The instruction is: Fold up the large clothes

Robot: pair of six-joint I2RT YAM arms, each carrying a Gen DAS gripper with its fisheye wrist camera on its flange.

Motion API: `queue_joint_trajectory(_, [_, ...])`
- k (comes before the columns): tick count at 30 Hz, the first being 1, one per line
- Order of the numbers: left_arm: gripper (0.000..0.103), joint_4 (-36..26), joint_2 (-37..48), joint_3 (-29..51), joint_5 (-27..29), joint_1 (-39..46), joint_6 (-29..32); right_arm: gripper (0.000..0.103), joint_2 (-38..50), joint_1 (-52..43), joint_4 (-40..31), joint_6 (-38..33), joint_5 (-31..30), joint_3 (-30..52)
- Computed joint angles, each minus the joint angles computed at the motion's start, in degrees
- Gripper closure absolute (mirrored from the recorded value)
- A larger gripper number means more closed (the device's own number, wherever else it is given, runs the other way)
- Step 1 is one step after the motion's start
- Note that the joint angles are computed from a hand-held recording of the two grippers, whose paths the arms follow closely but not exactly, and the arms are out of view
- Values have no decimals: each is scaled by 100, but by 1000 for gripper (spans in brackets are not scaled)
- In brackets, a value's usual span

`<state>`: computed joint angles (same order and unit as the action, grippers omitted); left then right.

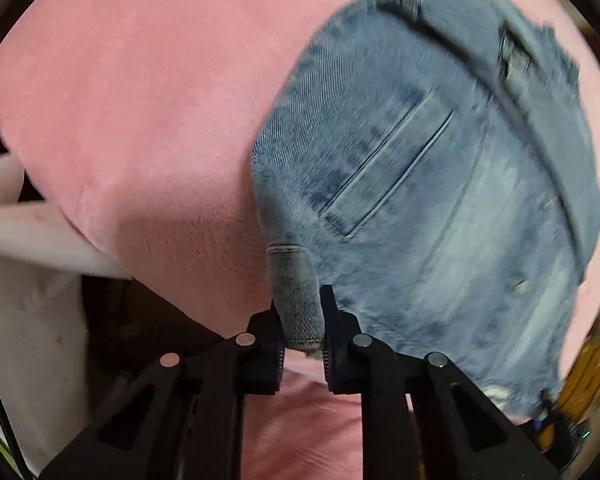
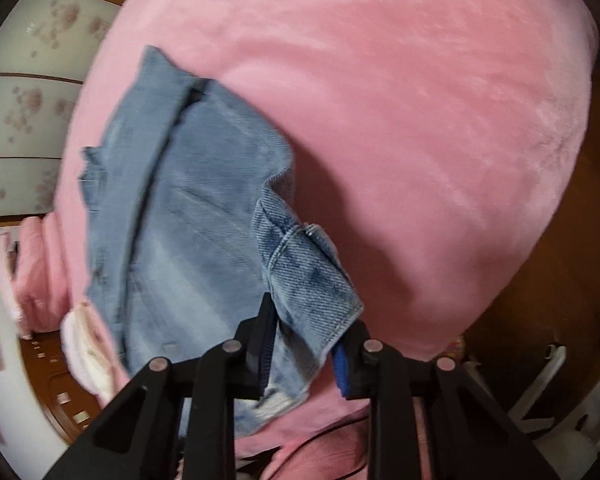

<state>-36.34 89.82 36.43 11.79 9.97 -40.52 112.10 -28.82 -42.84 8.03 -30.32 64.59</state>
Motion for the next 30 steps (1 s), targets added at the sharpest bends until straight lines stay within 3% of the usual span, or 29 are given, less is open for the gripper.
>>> queue_joint_trajectory(3, [92,-91,-659,70,187,-113,-599,82,-87,145,-270,40,-298,268])
queue_joint_trajectory(5, [93,-271,-917,289,129,-247,-684,82,-227,277,-330,201,-475,346])
queue_joint_trajectory(10, [93,-1349,-628,2037,-38,-49,-347,83,-884,721,23,546,-1026,496])
queue_joint_trajectory(13, [94,-1566,-494,2768,-134,69,-170,83,-1009,924,318,847,-1252,795])
queue_joint_trajectory(18, [94,-2019,420,4812,-172,227,284,84,-715,1117,659,1639,-1319,1625])
queue_joint_trajectory(24, [94,-2900,2068,7370,46,460,562,84,230,1301,162,2189,-875,3099])
queue_joint_trajectory(30, [94,-3376,3568,9070,191,746,819,83,1262,1463,68,2755,-550,4234])
